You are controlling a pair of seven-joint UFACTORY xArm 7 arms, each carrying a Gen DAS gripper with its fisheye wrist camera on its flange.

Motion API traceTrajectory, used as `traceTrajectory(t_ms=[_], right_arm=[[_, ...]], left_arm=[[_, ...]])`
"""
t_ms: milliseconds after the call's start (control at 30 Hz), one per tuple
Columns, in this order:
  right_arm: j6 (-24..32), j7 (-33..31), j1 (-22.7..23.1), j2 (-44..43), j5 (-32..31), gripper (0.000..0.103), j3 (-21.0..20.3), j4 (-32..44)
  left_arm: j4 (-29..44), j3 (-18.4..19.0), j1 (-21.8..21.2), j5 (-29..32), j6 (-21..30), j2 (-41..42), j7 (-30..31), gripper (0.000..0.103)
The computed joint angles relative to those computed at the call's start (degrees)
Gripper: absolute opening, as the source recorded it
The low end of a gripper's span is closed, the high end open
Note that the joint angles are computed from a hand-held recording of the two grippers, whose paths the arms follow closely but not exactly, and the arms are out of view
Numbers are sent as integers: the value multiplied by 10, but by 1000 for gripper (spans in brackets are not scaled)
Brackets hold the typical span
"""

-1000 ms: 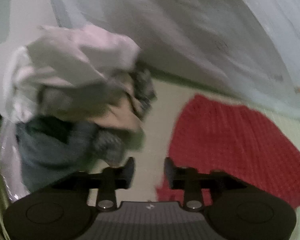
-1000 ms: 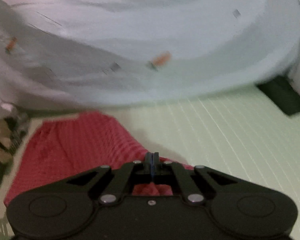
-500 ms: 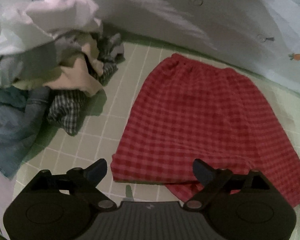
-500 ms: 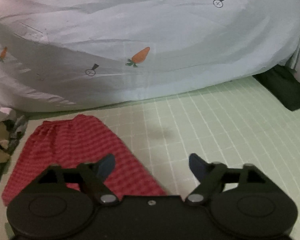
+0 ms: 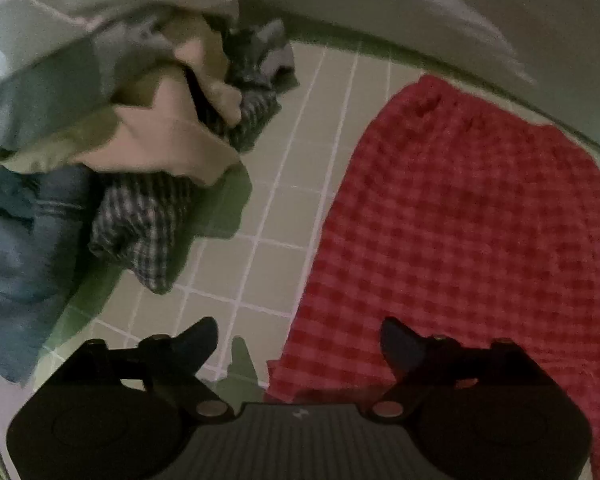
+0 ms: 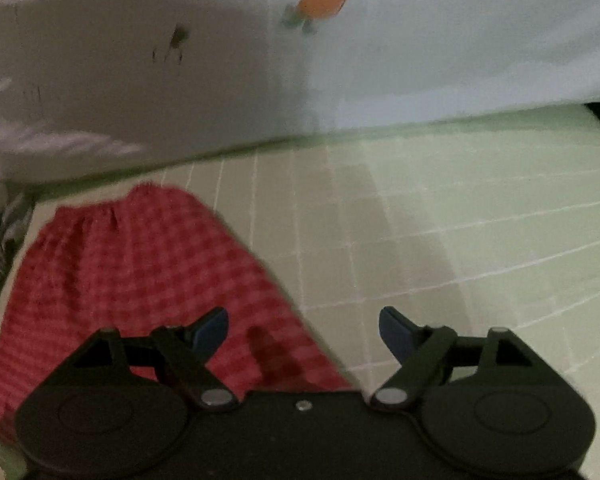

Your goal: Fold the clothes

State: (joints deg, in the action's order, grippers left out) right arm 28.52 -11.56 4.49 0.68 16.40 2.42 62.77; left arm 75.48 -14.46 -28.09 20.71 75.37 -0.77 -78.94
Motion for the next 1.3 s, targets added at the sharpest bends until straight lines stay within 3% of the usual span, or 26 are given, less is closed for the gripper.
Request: traceTrajectory(t_ms=[300, 367, 400, 433, 467, 500, 533, 567, 633, 800, 1000, 1300], right_arm=[[8, 16, 6, 4, -33, 80, 5, -13], [9, 4, 6, -2, -30, 65, 5, -18], [10, -14, 7, -5, -19, 51, 5, -22], [14, -30, 7, -8, -13, 34, 4, -23], [19, -44, 8, -11, -11, 27, 4, -24], [20, -54, 9, -13, -14, 8, 4, -25], [19, -60, 10, -16, -18, 2, 4, -27], [14, -68, 11, -22, -14, 2, 4, -32], [-2, -79, 13, -41, 1, 1, 2, -46], [-41, -88, 20, -96, 23, 1, -10, -76], [-71, -113, 50, -176, 29, 1, -26, -126], [32, -116, 79, -215, -12, 2, -13, -196]], left_arm=[[-17, 5, 6, -36, -47, 4, 21, 55], [-11, 3, 3, -33, -46, 8, 14, 47], [-10, 2, 1, -30, -46, 8, 9, 44], [-8, 1, -1, -28, -47, 9, 3, 34], [-6, 1, -2, -26, -47, 10, -3, 24], [-5, 0, -4, -23, -44, 10, -7, 20], [-2, -2, -7, -16, -36, 12, -10, 12], [2, -4, -11, -8, -27, 14, -12, 5], [-5, -6, -16, -5, -26, 6, -15, 2], [-57, -18, -17, -22, -56, -48, -50, 2], [-83, -47, -24, -35, -34, -84, -87, 2], [-129, -61, -16, -81, -30, -131, -114, 2]])
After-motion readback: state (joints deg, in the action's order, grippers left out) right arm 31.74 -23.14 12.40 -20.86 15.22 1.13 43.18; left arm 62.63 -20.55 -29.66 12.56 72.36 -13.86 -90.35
